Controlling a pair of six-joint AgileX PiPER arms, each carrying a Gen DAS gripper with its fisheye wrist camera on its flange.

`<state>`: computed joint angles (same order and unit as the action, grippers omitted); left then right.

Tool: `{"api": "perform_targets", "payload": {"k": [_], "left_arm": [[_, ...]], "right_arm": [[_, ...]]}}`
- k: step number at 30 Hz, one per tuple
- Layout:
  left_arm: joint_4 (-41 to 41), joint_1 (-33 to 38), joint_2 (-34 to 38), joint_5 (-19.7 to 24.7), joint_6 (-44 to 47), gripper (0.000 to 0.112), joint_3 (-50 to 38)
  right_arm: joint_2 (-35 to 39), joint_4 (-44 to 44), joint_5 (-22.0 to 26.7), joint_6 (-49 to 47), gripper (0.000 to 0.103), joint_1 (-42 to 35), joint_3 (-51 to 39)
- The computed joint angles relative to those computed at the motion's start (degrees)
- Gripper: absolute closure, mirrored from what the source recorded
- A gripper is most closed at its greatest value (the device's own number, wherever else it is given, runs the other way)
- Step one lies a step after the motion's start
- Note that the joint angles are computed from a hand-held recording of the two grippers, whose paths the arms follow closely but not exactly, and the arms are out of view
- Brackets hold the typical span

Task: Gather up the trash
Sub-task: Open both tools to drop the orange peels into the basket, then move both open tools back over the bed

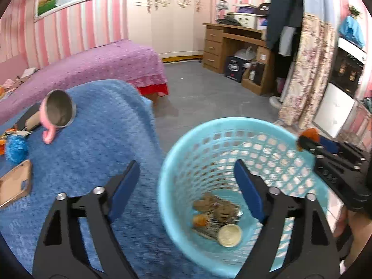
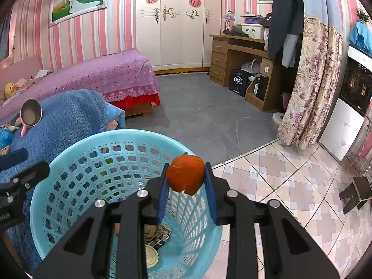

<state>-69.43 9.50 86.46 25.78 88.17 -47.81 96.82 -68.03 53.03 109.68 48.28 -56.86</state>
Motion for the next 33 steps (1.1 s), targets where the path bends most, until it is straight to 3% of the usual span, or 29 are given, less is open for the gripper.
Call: {"api": "perform_targets", "payload": {"k": [7,14,18,22,25,28,33], "left_arm": [[0.07,5.25,2.04,-0.87,-0.51,0.018,-2.63],[-1.0,10.25,2.25,1.13,2.58,0.018,-2.92],[-0.76,13.11,1.84,2.75,3.45,0.016,-3.7],[-0.34,16.16,1.31,4.83,4.2,0.015,-4.48],[0.33,18.83,1.1,7.08,4.54,0.015,-5.39],[0.92,21.7,1.5,9.19,4.87,0.015,-6.62],[2.68,26.51,3.37,12.55,4.37,0.015,-10.15]], "right_arm": [[1.3,0.28,0.77,-1.7,0.074,0.91,-2.67],[4.77,1.67,1.86,-5.6,0.07,1.96,-8.4],[5.62,1.12,3.78,-5.04,0.034,3.17,-10.07],[7.03,1.04,5.41,-4.74,0.019,4.16,-12.52],[8.2,1.35,5.63,-4.72,0.012,4.41,-14.55],[11.4,3.52,9.97,-9.18,0.01,5.37,-19.75],[13.9,4.9,12.37,-11.19,0.007,6.34,-25.14]]}}
